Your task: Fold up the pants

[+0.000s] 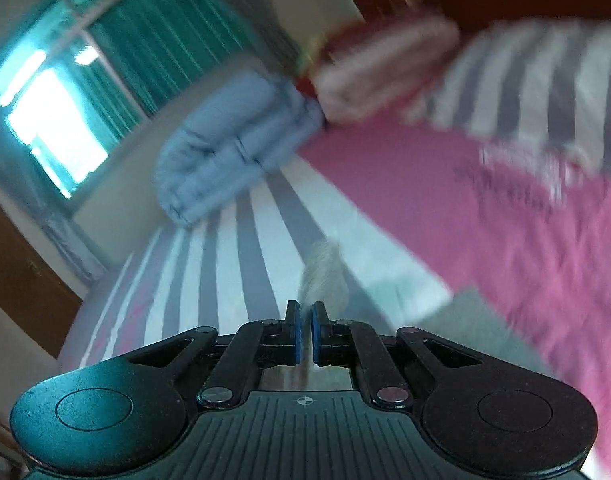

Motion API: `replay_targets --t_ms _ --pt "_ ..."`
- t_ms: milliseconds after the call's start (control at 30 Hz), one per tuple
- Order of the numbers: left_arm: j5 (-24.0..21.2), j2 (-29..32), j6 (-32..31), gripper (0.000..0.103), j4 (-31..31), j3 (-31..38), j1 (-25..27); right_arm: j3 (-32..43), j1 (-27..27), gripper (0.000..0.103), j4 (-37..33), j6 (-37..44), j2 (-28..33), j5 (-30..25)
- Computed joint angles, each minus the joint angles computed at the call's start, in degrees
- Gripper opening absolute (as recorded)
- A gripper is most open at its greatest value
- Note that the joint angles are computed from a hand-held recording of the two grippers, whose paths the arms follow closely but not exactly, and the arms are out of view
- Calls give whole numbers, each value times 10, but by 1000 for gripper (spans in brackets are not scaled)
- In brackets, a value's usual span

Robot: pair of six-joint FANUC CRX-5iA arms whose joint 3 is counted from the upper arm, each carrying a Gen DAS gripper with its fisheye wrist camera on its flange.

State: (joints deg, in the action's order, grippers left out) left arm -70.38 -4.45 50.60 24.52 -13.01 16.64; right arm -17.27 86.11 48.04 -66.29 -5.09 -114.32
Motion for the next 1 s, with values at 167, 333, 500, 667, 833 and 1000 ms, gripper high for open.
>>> replay_targets --t_ms 167,333,500,667,833,1000 --pt "6 -4 -7 33 -6 -2 -4 -9 68 6 -121 -111 -11 1" --pt "0 1 -3 33 -2 2 -1 -72 99 48 -149 -246 -61 53" --pt "6 -2 4 33 -8 1 -7 -109 64 67 -132 -213 -87 88" --pt "4 0 6 35 -9 4 -7 -134 22 14 -126 -194 -99 128" --pt "3 1 4 39 -9 4 -9 -109 24 6 -60 -155 -72 86" --pt "8 -4 -4 39 -6 -2 -8 -23 58 6 -48 -97 -6 -63"
